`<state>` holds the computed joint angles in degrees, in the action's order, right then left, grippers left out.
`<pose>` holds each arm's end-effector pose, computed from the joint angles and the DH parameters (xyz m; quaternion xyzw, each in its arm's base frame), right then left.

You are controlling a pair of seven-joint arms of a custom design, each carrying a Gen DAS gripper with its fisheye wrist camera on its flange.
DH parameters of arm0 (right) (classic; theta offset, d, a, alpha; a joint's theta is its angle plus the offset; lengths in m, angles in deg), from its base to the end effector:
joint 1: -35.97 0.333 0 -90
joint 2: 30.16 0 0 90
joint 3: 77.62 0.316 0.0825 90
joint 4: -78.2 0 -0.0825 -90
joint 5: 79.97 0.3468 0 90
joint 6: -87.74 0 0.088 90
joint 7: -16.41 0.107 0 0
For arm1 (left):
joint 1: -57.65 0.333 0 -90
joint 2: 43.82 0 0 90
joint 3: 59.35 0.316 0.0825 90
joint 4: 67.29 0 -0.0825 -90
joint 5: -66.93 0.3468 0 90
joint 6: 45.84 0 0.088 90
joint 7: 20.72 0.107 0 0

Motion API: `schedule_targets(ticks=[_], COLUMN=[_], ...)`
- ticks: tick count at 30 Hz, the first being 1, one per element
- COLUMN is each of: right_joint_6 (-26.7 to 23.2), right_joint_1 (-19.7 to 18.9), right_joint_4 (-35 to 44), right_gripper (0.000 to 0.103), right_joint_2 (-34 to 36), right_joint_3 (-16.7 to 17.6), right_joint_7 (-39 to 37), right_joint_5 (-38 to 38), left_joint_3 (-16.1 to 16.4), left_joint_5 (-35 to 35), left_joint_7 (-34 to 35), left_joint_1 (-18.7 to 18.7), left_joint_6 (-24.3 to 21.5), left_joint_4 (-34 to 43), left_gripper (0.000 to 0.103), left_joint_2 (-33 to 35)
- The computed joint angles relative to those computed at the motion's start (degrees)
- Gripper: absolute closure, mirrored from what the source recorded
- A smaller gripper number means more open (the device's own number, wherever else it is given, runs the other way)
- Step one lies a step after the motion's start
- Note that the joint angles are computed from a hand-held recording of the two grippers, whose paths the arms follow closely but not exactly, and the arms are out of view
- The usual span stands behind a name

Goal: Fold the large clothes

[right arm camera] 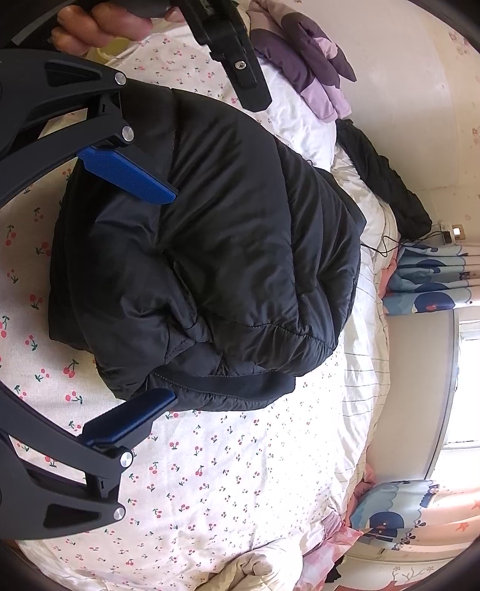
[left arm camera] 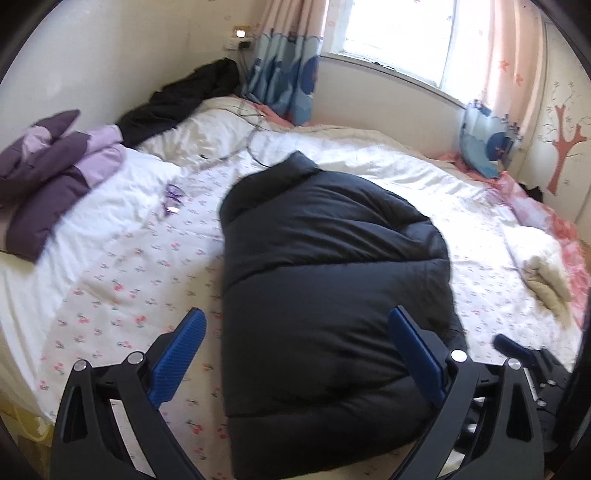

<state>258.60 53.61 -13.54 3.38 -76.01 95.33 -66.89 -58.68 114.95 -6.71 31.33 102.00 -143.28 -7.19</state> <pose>0.6779 0.2153 0.4042 -0.7432 0.5436 -0.2015 0.3339 0.6585 -0.3334 0.4380 -0.7279 0.5439 -0.3062 0.2838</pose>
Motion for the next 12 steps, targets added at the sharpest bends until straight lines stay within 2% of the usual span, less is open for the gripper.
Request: schedule_targets(ticks=[5,7,12], right_joint_6=[0.57,0.7,1.09], right_joint_1=[-0.3,-0.43,-0.13], right_joint_4=[-0.65,-0.95,-1.6], right_gripper=[0.006,0.006,0.006], right_joint_2=[-0.62,-0.88,-1.56], right_joint_3=[0.34,0.56,0.29], right_joint_7=[-0.31,-0.61,-0.64], right_joint_5=[0.39,0.52,0.55], left_joint_3=[-0.61,-1.39,-1.06], left_joint_5=[-1.72,-3.46,-3.73], left_joint_7=[2.22,3.62,4.57], left_joint_1=[0.09,0.8,0.5], left_joint_6=[-4.76,-5.26,-5.16], left_joint_4=[2.26,2.63,2.96], left_gripper=[0.007,0.007,0.007], left_joint_2=[1.12,1.32,1.53])
